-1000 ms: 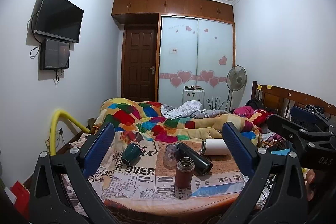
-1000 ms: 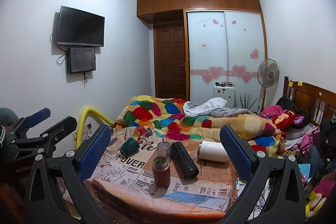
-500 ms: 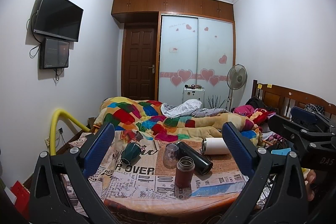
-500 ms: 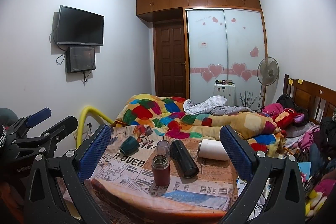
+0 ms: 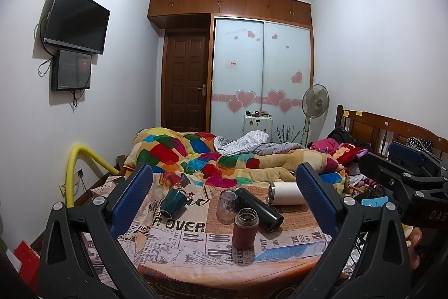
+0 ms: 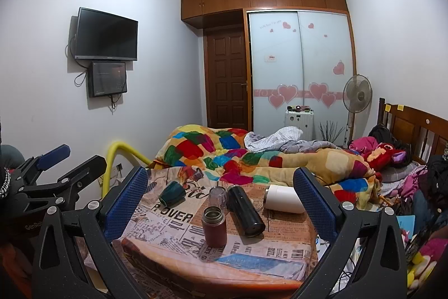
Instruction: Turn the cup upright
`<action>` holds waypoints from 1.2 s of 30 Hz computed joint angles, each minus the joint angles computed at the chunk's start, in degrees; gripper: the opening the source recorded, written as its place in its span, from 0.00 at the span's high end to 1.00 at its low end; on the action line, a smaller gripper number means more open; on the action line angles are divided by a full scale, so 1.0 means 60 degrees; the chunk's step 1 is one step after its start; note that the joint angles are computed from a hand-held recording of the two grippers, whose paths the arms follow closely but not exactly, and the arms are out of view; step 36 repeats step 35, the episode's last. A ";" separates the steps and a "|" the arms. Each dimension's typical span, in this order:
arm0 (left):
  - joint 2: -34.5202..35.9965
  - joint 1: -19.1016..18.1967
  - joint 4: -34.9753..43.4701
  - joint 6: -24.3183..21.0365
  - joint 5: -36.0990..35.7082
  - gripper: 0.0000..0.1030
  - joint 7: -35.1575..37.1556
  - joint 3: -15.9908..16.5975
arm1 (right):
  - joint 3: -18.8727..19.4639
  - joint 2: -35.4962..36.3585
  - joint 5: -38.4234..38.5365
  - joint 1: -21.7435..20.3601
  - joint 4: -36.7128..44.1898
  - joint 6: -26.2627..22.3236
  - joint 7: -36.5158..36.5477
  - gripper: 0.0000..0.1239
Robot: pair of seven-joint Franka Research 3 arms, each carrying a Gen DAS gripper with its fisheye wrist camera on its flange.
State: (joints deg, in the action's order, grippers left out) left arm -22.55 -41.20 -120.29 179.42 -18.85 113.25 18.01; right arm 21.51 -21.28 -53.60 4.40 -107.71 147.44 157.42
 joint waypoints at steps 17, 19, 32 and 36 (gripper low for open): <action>-0.0010 -0.0378 -0.0041 0.0042 -0.0123 0.00 0.0245 0.0226 | 0.0000 -0.0081 0.0033 -0.0028 -0.0118 0.0013 0.0025 0.17; 0.0026 -0.0313 -0.0005 0.0018 -0.0120 0.00 0.0212 0.0177 | 0.0001 -0.0065 0.0049 -0.0036 -0.0102 0.0022 0.0018 0.17; 0.0074 0.0025 0.0125 -0.0301 -0.0479 0.00 0.0454 -0.0079 | -0.0011 -0.0102 0.0136 -0.0038 -0.0178 0.0026 -0.0037 0.17; 0.0145 0.0092 0.0186 -0.0368 -0.0662 0.00 0.0575 -0.0086 | 0.0012 -0.0094 0.0177 -0.0032 -0.0243 0.0006 -0.0048 0.17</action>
